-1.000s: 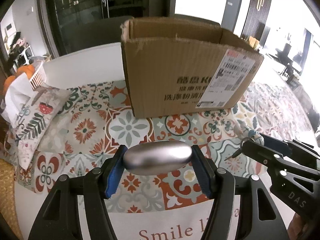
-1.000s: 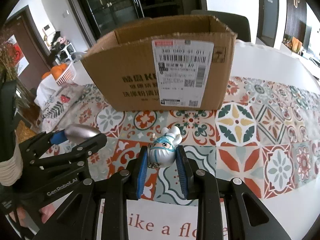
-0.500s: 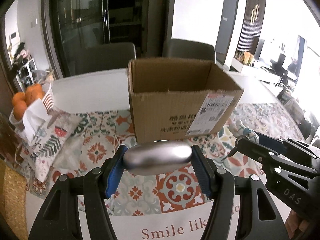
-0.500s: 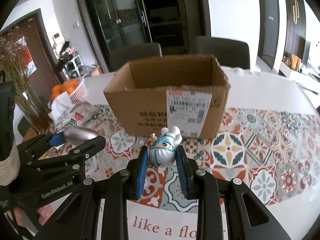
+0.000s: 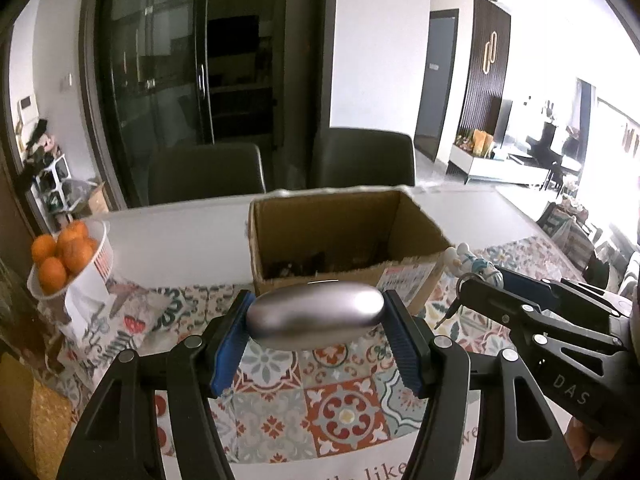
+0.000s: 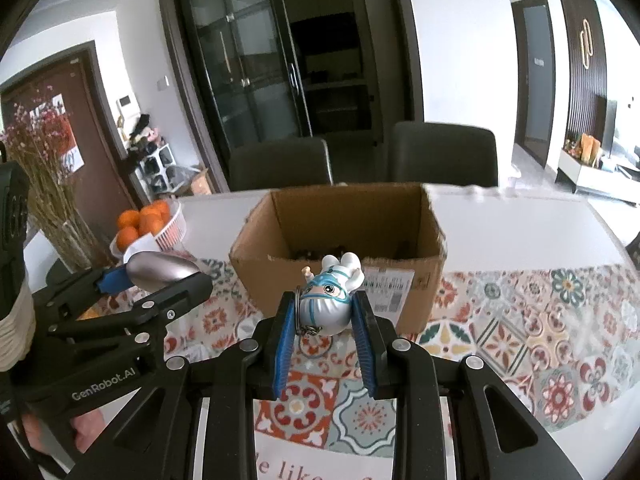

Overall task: Organize rigid objects
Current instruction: 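Carry the silver mouse and white figurine with both tools over the box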

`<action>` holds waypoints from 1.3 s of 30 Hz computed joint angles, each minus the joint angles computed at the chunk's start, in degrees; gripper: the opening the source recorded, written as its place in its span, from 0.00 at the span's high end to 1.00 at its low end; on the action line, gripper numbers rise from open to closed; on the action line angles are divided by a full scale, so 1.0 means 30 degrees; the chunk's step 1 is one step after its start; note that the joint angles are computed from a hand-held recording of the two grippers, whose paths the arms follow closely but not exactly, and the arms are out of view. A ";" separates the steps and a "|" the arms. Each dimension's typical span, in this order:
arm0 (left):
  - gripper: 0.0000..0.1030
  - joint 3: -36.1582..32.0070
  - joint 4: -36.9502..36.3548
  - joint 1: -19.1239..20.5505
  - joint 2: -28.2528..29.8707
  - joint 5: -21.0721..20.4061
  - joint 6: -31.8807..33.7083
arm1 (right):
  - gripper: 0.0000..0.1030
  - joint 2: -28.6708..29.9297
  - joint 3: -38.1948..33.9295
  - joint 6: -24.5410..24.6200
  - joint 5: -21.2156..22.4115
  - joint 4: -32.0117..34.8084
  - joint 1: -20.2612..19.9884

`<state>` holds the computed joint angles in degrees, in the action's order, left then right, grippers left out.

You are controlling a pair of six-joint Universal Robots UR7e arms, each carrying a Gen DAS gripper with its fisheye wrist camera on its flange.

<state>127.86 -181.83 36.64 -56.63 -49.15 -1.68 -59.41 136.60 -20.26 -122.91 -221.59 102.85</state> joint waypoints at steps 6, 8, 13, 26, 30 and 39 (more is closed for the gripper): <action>0.38 -0.0622 -0.0361 -0.0154 0.0036 -0.0095 0.0805 | 0.72 -0.0471 -0.0363 -0.0416 0.0089 0.0008 0.0305; 0.38 -0.0991 -0.0329 -0.0105 0.0146 -0.0096 0.0994 | 0.72 -0.0626 -0.0571 -0.0491 0.0116 0.0246 0.0386; 0.38 -0.1717 -0.0374 0.0085 0.0401 -0.0290 0.1628 | 0.72 -0.0682 -0.1310 -0.1007 -0.0215 0.0537 0.0695; 0.38 -0.4681 0.0610 0.1084 0.1847 -0.0772 0.2452 | 0.72 -0.0671 -0.3474 -0.2118 0.0124 0.2211 0.0413; 0.38 -0.5686 0.1394 0.1474 0.2419 -0.0787 0.2397 | 0.72 -0.0435 -0.4248 -0.2361 0.0072 0.2851 0.0159; 0.38 -0.7416 0.3693 0.2236 0.3632 -0.0529 0.1605 | 0.72 -0.0116 -0.5727 -0.1263 0.0021 0.5632 -0.0745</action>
<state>105.61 -170.75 43.35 -45.73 -50.74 3.14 -59.76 119.42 -24.05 -122.84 -204.69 100.62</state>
